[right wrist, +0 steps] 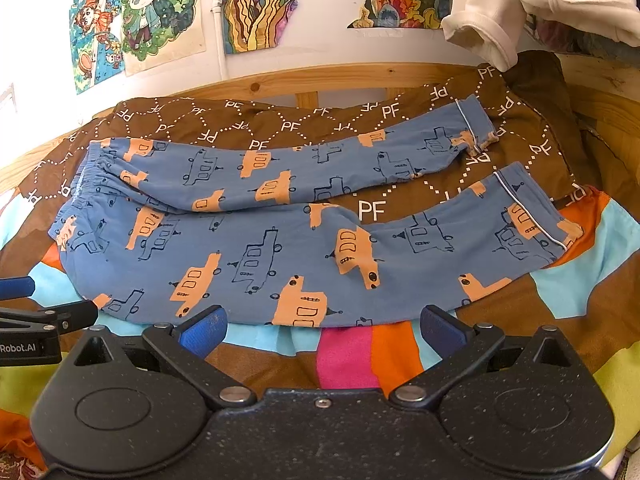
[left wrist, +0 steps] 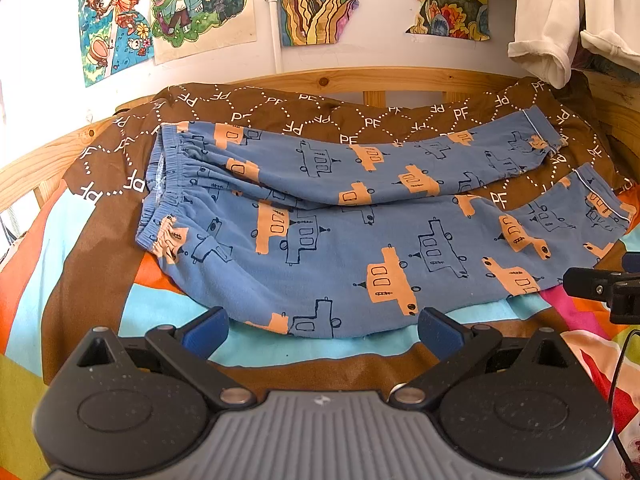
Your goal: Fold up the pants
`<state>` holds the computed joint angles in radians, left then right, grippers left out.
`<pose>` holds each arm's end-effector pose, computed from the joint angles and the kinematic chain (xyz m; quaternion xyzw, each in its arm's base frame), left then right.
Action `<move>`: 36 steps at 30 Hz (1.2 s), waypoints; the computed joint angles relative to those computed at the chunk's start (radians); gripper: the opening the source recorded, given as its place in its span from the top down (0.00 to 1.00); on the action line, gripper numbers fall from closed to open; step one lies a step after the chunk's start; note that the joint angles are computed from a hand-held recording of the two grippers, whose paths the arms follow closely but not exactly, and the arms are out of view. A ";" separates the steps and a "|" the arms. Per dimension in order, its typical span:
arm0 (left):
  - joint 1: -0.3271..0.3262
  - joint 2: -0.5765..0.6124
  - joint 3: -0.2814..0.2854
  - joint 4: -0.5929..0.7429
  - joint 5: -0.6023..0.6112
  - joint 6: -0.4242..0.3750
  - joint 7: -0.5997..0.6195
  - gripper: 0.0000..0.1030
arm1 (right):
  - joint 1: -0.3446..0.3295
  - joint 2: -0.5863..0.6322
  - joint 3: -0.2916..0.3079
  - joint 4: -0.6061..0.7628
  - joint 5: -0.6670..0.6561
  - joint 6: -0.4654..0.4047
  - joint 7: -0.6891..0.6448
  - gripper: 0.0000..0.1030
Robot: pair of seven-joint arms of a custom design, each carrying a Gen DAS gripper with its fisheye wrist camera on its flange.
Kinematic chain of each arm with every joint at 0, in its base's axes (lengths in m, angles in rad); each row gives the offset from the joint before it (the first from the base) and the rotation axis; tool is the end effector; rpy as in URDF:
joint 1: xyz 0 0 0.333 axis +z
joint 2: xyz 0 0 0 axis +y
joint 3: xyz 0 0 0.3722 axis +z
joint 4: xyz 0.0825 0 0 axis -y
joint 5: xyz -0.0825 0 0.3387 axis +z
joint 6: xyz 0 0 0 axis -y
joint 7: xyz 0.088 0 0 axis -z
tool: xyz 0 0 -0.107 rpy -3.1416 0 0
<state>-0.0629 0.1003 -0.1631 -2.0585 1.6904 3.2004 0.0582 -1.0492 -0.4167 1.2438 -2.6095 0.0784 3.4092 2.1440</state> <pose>0.4916 -0.2055 0.5123 -0.4781 0.7417 -0.3623 0.3000 0.4272 0.1313 0.4977 -0.5235 0.7030 -0.3345 0.3461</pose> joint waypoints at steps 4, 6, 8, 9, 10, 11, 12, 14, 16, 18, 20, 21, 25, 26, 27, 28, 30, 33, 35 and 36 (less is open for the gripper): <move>0.001 0.001 0.001 0.000 0.004 0.001 -0.004 0.00 | -0.020 0.000 0.019 -0.005 0.000 0.014 0.004 0.01; 0.004 0.008 0.003 0.005 0.008 -0.008 -0.004 0.00 | -0.018 -0.001 0.017 -0.004 -0.001 0.011 0.004 0.01; -0.001 0.016 0.008 -0.001 -0.083 -0.034 0.094 0.00 | -0.024 -0.009 0.021 -0.004 -0.001 0.012 0.005 0.01; -0.008 0.023 0.012 0.003 -0.126 -0.049 0.138 0.00 | -0.034 -0.015 0.028 -0.003 -0.003 0.013 0.005 0.01; -0.012 0.032 0.017 0.011 -0.157 -0.052 0.170 0.00 | -0.043 -0.020 0.034 -0.002 -0.008 0.016 0.003 0.01; -0.014 0.041 0.022 0.018 -0.215 -0.052 0.226 0.00 | -0.054 -0.025 0.042 -0.002 -0.013 0.020 0.002 0.01; -0.019 0.047 0.024 0.021 -0.282 -0.056 0.289 0.00 | -0.062 -0.033 0.047 -0.002 -0.016 0.022 0.001 0.01; -0.018 0.060 0.016 0.034 -0.434 -0.067 0.446 0.00 | -0.070 -0.044 0.047 0.001 -0.024 0.030 -0.001 0.01; -0.021 0.073 0.011 0.060 -0.529 -0.083 0.554 0.00 | -0.075 -0.047 0.044 0.000 -0.030 0.040 -0.008 0.01; -0.018 0.088 -0.003 0.090 -0.625 -0.100 0.669 0.00 | -0.071 -0.034 0.033 0.002 -0.034 0.047 -0.019 0.01; 0.006 0.103 -0.051 0.117 -0.769 -0.135 0.835 0.00 | -0.053 -0.001 0.004 0.021 -0.042 0.033 -0.049 0.01; 0.014 0.112 -0.072 0.133 -0.829 -0.151 0.902 0.00 | -0.035 0.017 -0.018 0.034 -0.046 0.015 -0.070 0.01; 0.064 0.158 -0.176 0.211 -1.077 -0.218 1.148 0.00 | 0.115 0.113 -0.185 0.102 -0.065 -0.049 -0.192 0.01; 0.078 0.175 -0.208 0.241 -1.140 -0.249 1.213 0.00 | 0.145 0.125 -0.223 0.117 -0.063 -0.054 -0.218 0.01; 0.086 0.195 -0.232 0.281 -1.192 -0.287 1.271 0.00 | 0.172 0.137 -0.258 0.133 -0.061 -0.062 -0.242 0.01; 0.078 0.214 -0.236 0.322 -1.220 -0.324 1.304 0.00 | 0.193 0.145 -0.286 0.149 -0.055 -0.070 -0.263 0.01; 0.034 0.256 -0.209 0.426 -1.229 -0.413 1.342 0.00 | 0.267 0.178 -0.376 0.188 -0.049 -0.096 -0.316 0.01; -0.048 0.325 -0.131 0.587 -1.206 -0.486 1.346 0.00 | 0.378 0.224 -0.517 0.258 -0.074 -0.168 -0.374 0.01; -0.093 0.372 -0.079 0.683 -1.184 -0.496 1.360 0.00 | 0.491 0.261 -0.643 0.303 -0.080 -0.212 -0.442 0.01; -0.119 0.395 -0.047 0.726 -1.164 -0.496 1.366 0.00 | 0.546 0.277 -0.701 0.321 -0.074 -0.224 -0.482 0.01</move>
